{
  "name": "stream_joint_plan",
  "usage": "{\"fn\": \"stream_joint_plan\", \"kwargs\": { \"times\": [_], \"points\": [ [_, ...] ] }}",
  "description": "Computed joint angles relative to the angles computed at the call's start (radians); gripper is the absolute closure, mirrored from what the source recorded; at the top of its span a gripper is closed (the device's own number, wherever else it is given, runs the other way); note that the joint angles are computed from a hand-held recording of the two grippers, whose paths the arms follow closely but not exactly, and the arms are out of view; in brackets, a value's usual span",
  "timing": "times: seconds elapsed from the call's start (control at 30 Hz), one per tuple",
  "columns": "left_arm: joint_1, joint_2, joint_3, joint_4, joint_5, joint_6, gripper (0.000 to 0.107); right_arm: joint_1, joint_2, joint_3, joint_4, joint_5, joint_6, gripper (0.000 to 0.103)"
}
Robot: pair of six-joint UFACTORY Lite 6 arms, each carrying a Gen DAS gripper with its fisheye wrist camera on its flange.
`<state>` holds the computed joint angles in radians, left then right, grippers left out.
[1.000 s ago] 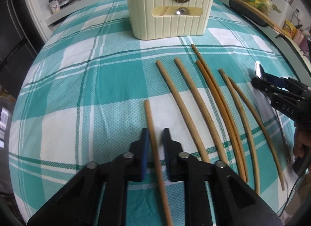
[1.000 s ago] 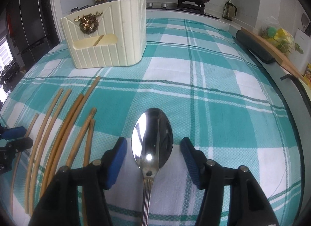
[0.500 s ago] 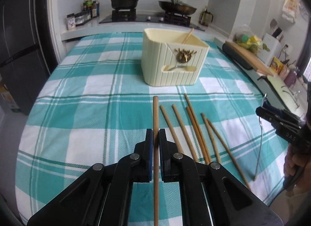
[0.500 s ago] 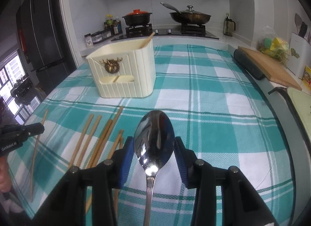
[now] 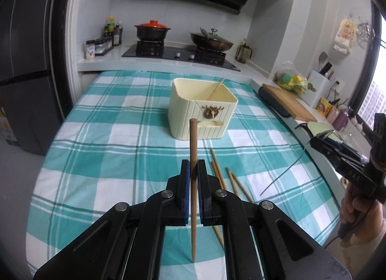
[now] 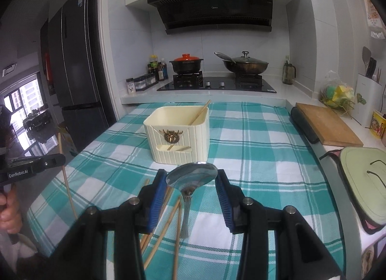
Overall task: Organize utensils
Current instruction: 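Carry spoon and chopstick into the cream holder and open both tools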
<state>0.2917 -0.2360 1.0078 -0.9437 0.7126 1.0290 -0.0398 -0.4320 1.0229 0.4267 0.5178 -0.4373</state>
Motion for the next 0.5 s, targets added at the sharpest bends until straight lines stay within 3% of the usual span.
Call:
{"fn": "stream_joint_plan", "kwargs": {
  "times": [0.27,0.5],
  "points": [
    [0.014,0.113,0.193,0.046,0.066,-0.07,0.103,0.014,0.126,0.184,-0.028,0.05,0.031,0.061],
    [-0.019,0.363,0.632,0.106,0.158,-0.233,0.103,0.011,0.373,0.547,-0.045,0.133,0.062,0.061]
  ]
}}
